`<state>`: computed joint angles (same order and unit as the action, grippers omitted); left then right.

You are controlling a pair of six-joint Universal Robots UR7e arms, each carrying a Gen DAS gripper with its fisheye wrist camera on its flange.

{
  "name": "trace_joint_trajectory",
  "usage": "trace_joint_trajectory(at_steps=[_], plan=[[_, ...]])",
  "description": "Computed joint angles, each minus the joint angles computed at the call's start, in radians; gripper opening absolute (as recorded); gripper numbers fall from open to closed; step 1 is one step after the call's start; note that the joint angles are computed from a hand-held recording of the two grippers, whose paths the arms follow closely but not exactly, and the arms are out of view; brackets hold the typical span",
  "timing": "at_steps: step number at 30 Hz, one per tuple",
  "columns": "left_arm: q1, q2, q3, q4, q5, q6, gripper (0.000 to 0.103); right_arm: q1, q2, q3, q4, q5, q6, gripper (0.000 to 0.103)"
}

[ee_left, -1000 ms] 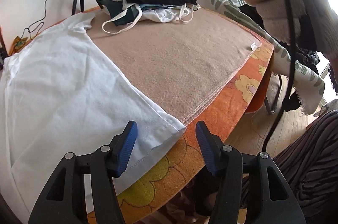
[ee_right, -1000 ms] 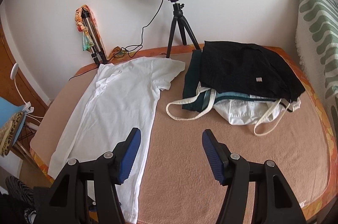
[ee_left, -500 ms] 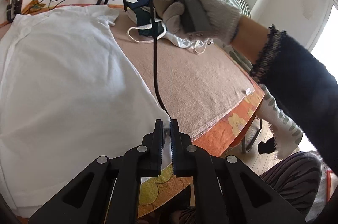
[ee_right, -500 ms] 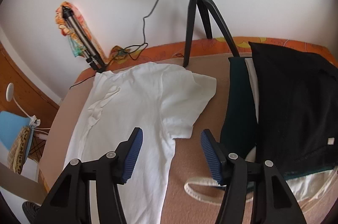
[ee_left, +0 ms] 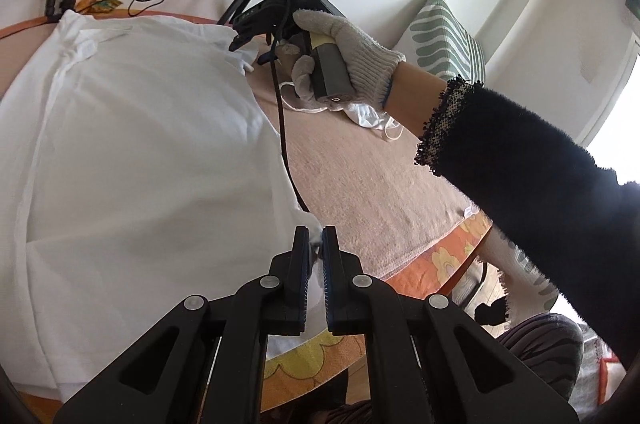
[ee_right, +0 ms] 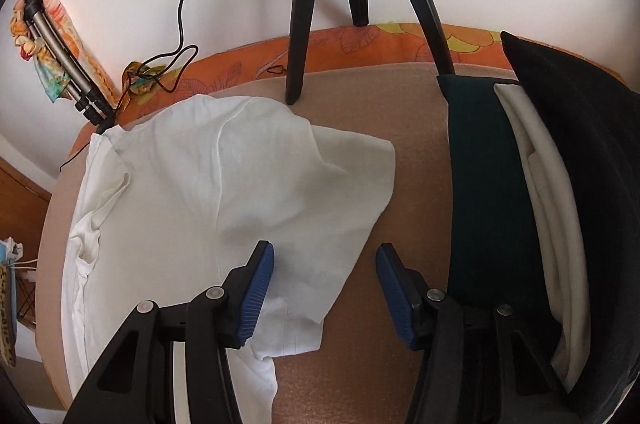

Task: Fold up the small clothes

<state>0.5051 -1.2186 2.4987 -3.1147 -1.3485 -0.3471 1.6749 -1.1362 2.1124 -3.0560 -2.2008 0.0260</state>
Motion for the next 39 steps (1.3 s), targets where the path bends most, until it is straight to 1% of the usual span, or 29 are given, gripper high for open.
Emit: trace_joint_trajectory(at_steps=[3, 4, 5, 7, 8, 9, 10, 11, 12, 14, 18, 22, 28, 30, 33, 39], plan=[[0.008, -0.038, 0.019, -0.008, 0.024, -0.020, 0.005, -0.032, -0.037, 0.009, 0.020, 0.096, 0.030, 0.055], [0.011, -0.050, 0.027, -0.013, 0.035, -0.028, 0.005, -0.035, -0.043, 0.013, 0.012, 0.103, 0.039, 0.055], [0.015, -0.061, 0.033, -0.015, 0.043, -0.036, 0.005, -0.037, -0.044, 0.017, 0.002, 0.103, 0.044, 0.055], [0.025, -0.075, 0.036, -0.008, 0.043, -0.043, 0.005, -0.038, -0.035, 0.013, 0.004, 0.097, 0.043, 0.051], [0.026, -0.077, 0.038, -0.007, 0.044, -0.042, 0.005, -0.029, -0.021, 0.009, -0.016, 0.077, 0.034, 0.050], [0.024, -0.076, 0.040, -0.007, 0.042, -0.041, 0.005, -0.021, -0.009, 0.002, -0.020, 0.059, 0.028, 0.047], [0.022, -0.074, 0.042, -0.008, 0.039, -0.040, 0.005, -0.014, 0.001, -0.004, -0.025, 0.042, 0.023, 0.042], [0.021, -0.072, 0.043, -0.008, 0.037, -0.041, 0.005, -0.011, 0.008, -0.012, -0.014, 0.037, 0.027, 0.023], [0.021, -0.070, 0.045, -0.010, 0.032, -0.042, 0.005, -0.008, 0.013, -0.019, -0.002, 0.034, 0.033, 0.008], [0.021, -0.068, 0.049, -0.018, 0.023, -0.051, 0.005, 0.015, 0.032, -0.034, -0.001, -0.008, 0.029, 0.002], [0.023, -0.087, 0.063, -0.022, 0.021, -0.056, 0.005, 0.095, 0.079, -0.088, 0.012, -0.146, -0.024, 0.001], [0.018, -0.132, 0.085, -0.010, 0.031, -0.066, 0.005, 0.174, 0.123, -0.164, 0.085, -0.249, -0.050, 0.001], [-0.002, -0.236, 0.128, 0.025, 0.095, -0.090, 0.005, 0.278, 0.248, -0.304, 0.188, -0.384, -0.096, 0.001], [-0.011, -0.274, 0.144, 0.040, 0.120, -0.090, 0.005, 0.302, 0.301, -0.354, 0.216, -0.416, -0.109, 0.001], [-0.002, -0.319, 0.161, 0.060, 0.140, -0.095, 0.005, 0.325, 0.376, -0.429, 0.267, -0.447, -0.110, 0.001], [0.056, -0.341, 0.171, 0.069, 0.139, -0.118, 0.005, 0.353, 0.528, -0.569, 0.349, -0.511, -0.142, 0.001]])
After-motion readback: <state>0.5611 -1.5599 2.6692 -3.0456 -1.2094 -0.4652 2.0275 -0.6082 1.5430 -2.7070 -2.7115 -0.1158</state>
